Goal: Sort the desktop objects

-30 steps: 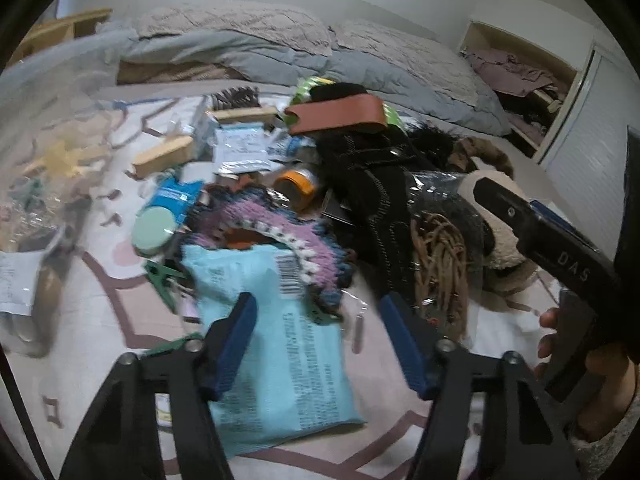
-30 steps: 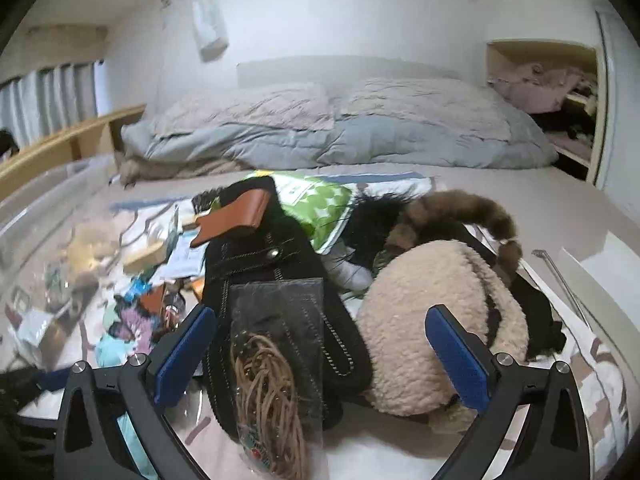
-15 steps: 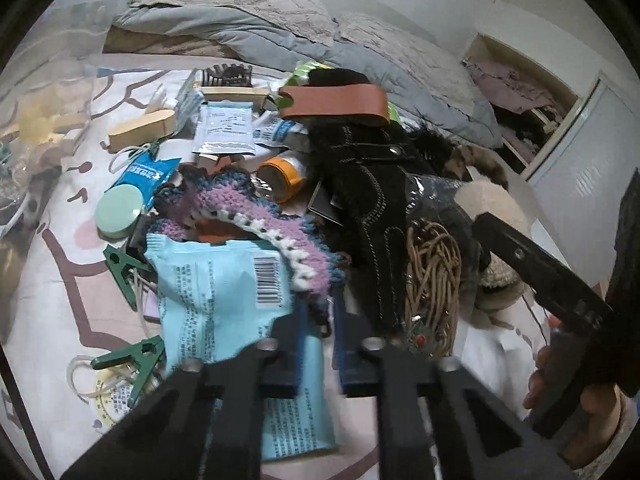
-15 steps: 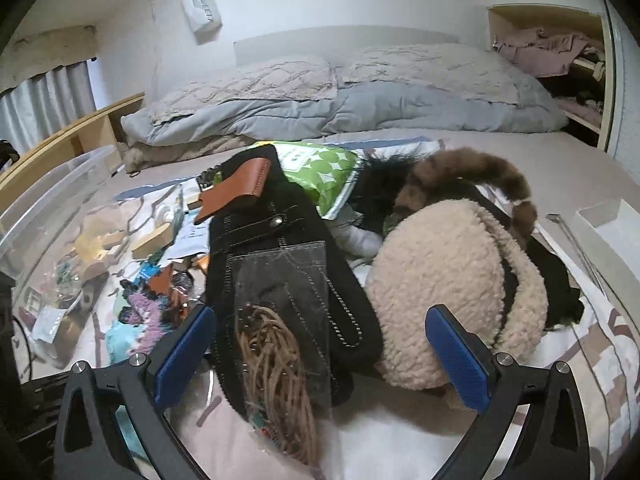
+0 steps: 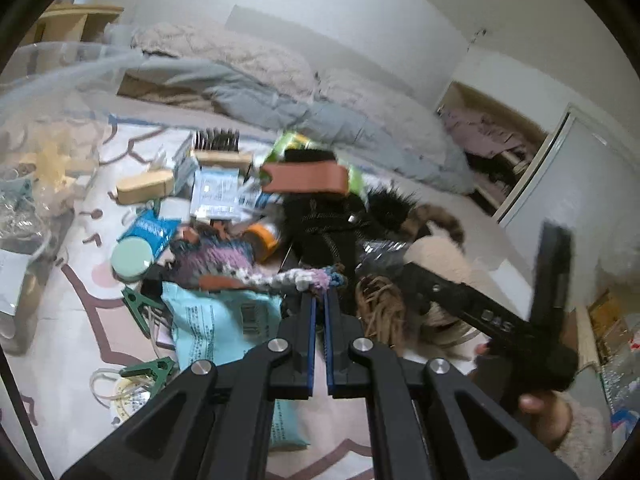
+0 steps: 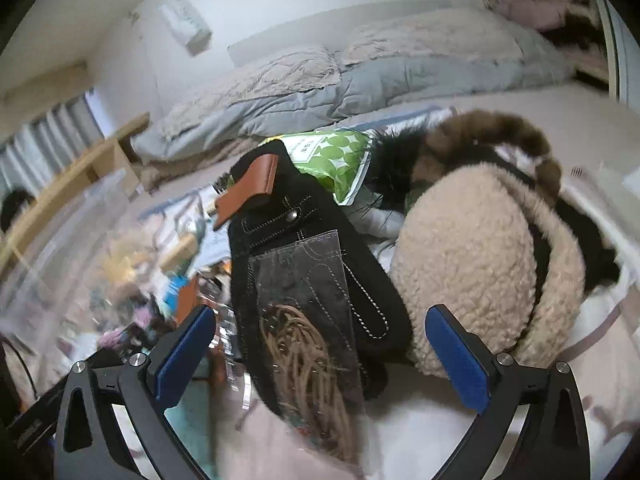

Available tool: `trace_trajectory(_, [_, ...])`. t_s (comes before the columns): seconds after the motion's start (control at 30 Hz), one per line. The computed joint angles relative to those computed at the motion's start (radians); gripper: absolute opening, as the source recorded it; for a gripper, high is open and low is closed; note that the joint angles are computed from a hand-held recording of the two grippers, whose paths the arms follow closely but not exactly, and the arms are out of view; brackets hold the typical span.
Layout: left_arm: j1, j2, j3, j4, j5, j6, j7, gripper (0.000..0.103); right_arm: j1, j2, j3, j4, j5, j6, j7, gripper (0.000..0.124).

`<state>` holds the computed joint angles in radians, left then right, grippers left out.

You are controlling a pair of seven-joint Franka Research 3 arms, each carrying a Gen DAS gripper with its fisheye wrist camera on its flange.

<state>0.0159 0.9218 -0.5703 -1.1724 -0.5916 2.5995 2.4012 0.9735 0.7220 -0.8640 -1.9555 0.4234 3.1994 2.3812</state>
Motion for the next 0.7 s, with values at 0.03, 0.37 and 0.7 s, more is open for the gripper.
trace_trajectory(0.03, [0.018,-0.014,-0.018,-0.026,-0.016,0.02,0.024,0.004,-0.018,-0.014,0.024,-0.007,0.012,0.023,0.006,0.103])
trace_trajectory(0.37, [0.154,-0.111,-0.142,-0.16,-0.214,0.115,0.21,0.004,-0.083,-0.042,0.097,0.019,0.003,-0.026,-0.057,0.103])
trace_trajectory(0.7, [0.238,-0.232,-0.207,-0.243,-0.483,0.139,0.482,0.004,-0.176,-0.073,0.197,0.014,-0.077,0.023,-0.062,0.103])
